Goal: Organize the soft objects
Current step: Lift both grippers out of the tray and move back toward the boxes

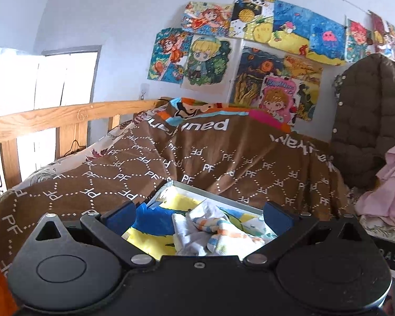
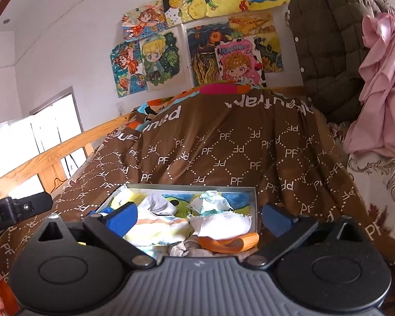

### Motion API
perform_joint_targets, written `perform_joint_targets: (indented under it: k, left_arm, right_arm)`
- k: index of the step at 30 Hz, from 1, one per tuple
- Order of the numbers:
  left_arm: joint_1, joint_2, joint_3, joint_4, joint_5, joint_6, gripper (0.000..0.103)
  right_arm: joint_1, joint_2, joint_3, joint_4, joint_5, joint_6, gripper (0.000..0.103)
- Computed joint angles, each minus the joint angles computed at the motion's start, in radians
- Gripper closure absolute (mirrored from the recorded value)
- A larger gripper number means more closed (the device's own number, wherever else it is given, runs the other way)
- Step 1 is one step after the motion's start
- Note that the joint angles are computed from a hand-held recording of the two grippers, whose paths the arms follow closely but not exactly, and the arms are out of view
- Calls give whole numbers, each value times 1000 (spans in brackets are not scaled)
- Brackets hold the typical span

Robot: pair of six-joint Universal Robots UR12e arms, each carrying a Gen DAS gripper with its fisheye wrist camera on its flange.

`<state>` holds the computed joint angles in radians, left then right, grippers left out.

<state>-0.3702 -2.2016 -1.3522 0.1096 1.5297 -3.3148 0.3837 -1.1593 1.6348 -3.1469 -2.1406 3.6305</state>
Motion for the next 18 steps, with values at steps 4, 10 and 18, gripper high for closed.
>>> perform_joint_targets:
  k: [4, 10, 18]
  left_arm:
    - [3, 35, -53, 39, -16, 33, 1]
    - [10, 88, -147, 109, -2, 40, 1]
    - [31, 134, -241, 172, 27, -7, 1]
  right_arm:
    - [16, -13, 14, 8, -11, 3, 0]
    - [45, -22, 30, -1, -41, 10, 0]
    - [97, -30, 55, -42, -89, -4, 0]
